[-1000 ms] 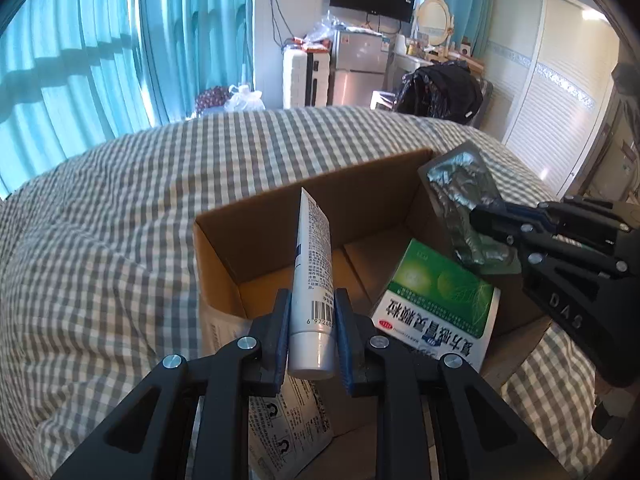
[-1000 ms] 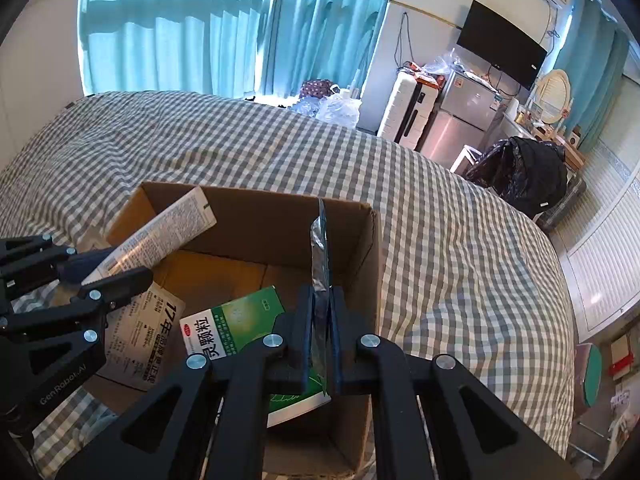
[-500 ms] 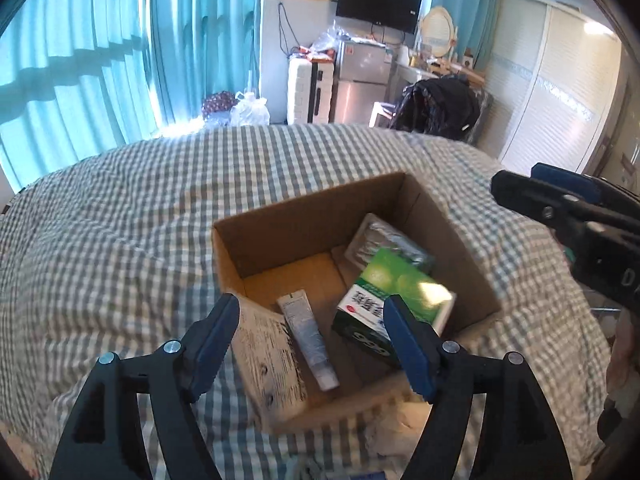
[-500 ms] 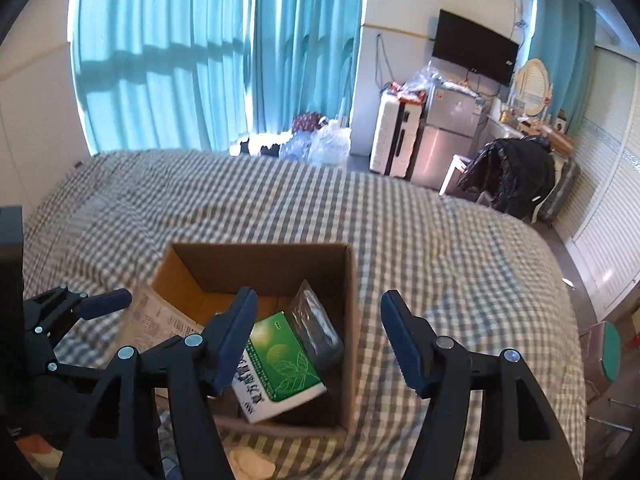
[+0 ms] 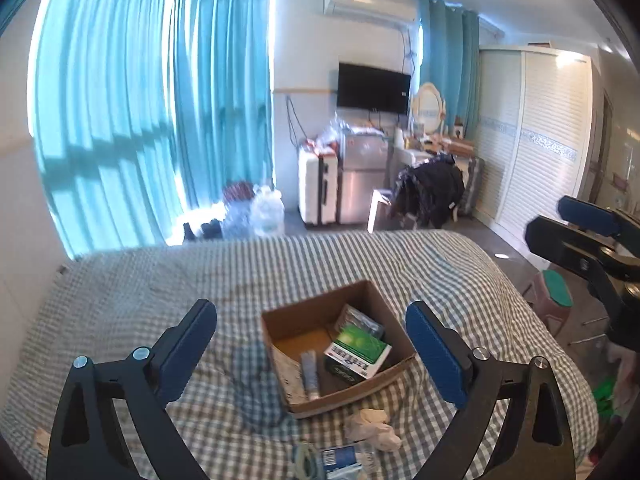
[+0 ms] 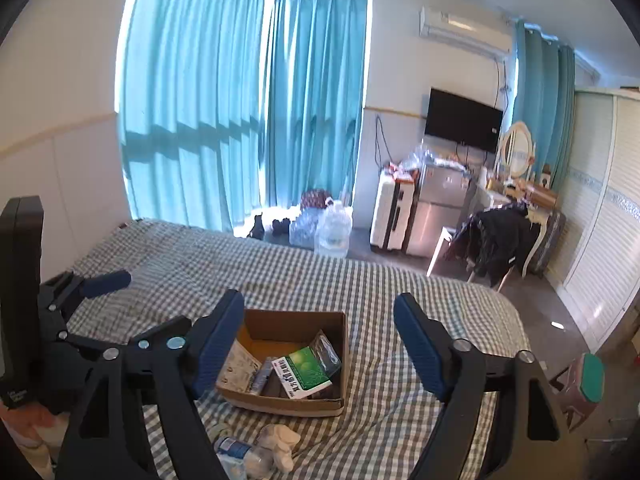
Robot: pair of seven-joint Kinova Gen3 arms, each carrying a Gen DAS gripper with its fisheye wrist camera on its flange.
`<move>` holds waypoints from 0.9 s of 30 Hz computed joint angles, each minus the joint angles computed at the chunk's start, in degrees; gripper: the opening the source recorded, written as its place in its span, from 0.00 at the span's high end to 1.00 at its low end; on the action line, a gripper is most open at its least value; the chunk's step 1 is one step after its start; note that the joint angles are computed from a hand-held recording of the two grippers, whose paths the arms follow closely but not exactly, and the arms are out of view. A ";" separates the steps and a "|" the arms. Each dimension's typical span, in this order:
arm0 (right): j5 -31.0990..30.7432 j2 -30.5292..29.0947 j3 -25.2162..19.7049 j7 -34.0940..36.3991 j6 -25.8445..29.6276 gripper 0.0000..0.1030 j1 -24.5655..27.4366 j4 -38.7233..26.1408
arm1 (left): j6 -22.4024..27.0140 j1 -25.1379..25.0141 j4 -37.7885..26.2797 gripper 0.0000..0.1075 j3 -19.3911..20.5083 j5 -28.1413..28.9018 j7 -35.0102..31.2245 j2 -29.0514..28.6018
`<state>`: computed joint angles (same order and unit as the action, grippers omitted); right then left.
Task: Organize objects
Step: 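Move both tools back toward the tissue pack and bottle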
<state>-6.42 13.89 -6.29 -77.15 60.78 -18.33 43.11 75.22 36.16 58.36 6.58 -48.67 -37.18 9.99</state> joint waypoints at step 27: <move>-6.28 -11.66 -1.44 1.23 -26.96 0.08 -0.89 51.93 | -8.40 -7.12 42.22 0.06 9.61 1.46 26.73 -9.22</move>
<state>-12.69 2.23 -7.73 -75.92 33.82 -19.22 95.05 66.82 29.04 100.58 16.19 -47.21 -10.46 0.77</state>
